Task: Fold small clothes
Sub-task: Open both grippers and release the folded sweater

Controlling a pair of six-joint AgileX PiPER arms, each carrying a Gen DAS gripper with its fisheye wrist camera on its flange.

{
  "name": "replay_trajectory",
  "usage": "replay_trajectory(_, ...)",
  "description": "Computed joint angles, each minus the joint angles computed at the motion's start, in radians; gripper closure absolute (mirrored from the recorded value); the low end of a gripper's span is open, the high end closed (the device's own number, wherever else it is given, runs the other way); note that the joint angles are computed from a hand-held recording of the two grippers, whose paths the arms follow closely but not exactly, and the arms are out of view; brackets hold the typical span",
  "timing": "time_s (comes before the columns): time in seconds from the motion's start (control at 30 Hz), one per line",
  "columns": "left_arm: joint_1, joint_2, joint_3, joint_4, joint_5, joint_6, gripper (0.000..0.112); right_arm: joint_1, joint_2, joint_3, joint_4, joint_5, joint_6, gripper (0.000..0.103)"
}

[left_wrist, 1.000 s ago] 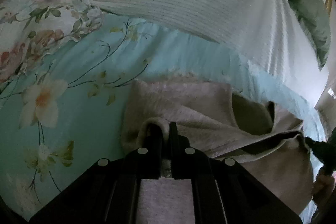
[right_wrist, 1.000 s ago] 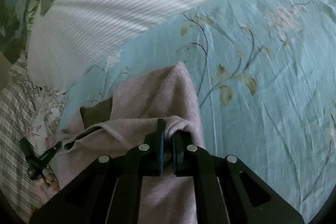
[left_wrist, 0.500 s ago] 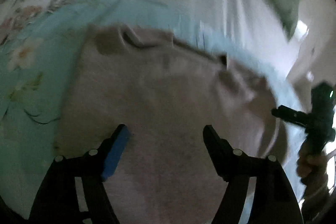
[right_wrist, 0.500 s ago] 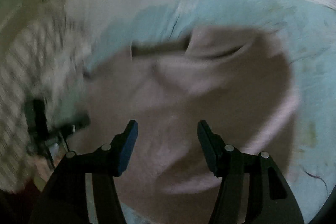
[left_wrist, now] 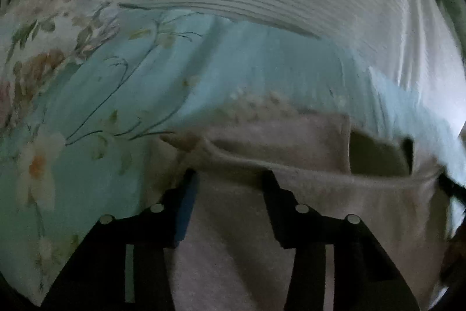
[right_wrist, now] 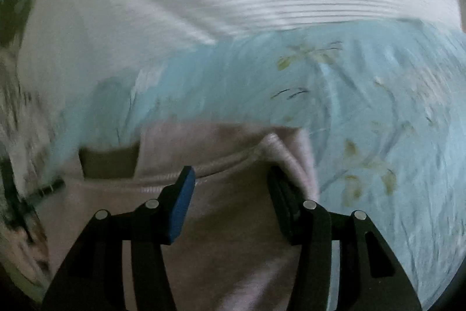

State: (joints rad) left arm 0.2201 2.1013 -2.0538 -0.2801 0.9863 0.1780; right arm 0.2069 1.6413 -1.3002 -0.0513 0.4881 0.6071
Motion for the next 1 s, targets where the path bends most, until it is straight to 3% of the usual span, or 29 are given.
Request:
replay_trajectory(0.07,0.025,-0.050,0.062,-0.046,-0.010,0.007,0.071,0.022,-0.077,0.076,0.018,-0.045,0.013,0.048)
replay_trajectory(0.17,0.068,-0.211,0.282,-0.143,-0.078,0.074,0.062,0.070,-0.203,0.192,0.088,-0.085,-0.024,0.043)
replay_trajectory(0.27,0.129,-0.407,0.529,-0.284,-0.097,0.201,0.058,0.160,-0.321,0.309,0.028,-0.111,0.073,0.039)
replay_trajectory(0.37,0.191,-0.571,0.732,-0.396,-0.075,0.299,0.055,0.265,-0.403,0.406,-0.073,-0.136,0.233,0.039)
replay_trajectory(0.5,0.312,-0.761,0.959,-0.495,0.020,0.403,0.055,0.375,-0.453,0.503,-0.228,-0.170,0.466,0.039)
replay_trajectory(0.63,0.424,-0.860,1.090,-0.526,0.124,0.467,0.055,0.463,-0.490,0.562,-0.357,-0.159,0.672,0.039)
replay_trajectory(0.8,0.524,-0.922,1.193,-0.529,0.187,0.533,0.054,0.558,-0.521,0.594,-0.474,-0.119,0.841,0.038)
replay_trajectory(1.0,0.536,-0.911,1.230,-0.544,0.174,0.528,0.048,0.648,-0.543,0.615,-0.596,-0.071,1.004,0.034)
